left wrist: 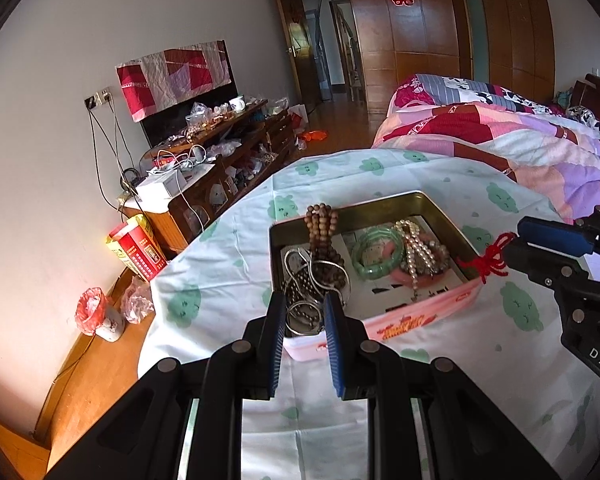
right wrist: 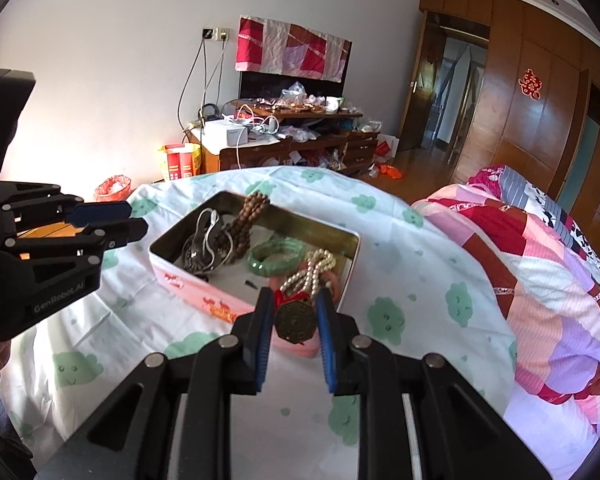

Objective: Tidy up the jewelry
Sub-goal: 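Carry the ring with the left tool while the right tool carries the coin pendant over the tin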

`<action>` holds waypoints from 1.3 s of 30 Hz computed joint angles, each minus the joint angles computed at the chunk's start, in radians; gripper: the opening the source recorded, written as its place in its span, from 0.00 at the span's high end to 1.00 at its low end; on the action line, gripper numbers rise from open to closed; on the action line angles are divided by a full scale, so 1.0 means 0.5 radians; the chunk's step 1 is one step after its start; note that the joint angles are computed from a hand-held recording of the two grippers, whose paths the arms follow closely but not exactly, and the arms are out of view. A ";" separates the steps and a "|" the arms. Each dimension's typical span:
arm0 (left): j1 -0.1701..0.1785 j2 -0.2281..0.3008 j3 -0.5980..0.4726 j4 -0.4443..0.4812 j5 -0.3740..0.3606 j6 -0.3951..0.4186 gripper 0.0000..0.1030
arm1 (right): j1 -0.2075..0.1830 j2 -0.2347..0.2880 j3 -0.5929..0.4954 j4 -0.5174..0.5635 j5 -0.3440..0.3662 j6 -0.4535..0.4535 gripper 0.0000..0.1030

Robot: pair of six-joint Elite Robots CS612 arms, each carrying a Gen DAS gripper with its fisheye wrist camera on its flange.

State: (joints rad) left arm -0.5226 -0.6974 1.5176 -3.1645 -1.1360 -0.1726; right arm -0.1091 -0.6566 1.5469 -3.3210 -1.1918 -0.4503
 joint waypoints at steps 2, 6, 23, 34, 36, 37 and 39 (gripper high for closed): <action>0.004 0.006 -0.021 0.013 0.007 0.015 0.81 | 0.005 0.007 -0.021 -0.001 -0.009 0.001 0.78; 0.008 0.020 -0.067 0.039 0.030 0.052 0.81 | 0.012 0.022 -0.064 0.002 -0.020 0.002 0.78; 0.026 0.121 -0.308 0.202 0.091 0.146 0.81 | 0.051 0.127 -0.298 0.095 -0.099 0.040 0.78; 0.042 0.196 -0.449 0.315 0.055 0.130 0.81 | 0.078 0.199 -0.417 0.161 -0.150 0.094 0.78; 0.042 0.206 -0.465 0.332 0.056 0.133 0.81 | 0.082 0.209 -0.435 0.174 -0.156 0.102 0.78; 0.043 0.212 -0.474 0.343 0.053 0.134 0.81 | 0.084 0.213 -0.444 0.184 -0.161 0.106 0.78; 0.045 0.223 -0.488 0.361 0.052 0.131 0.81 | 0.087 0.220 -0.453 0.192 -0.167 0.109 0.78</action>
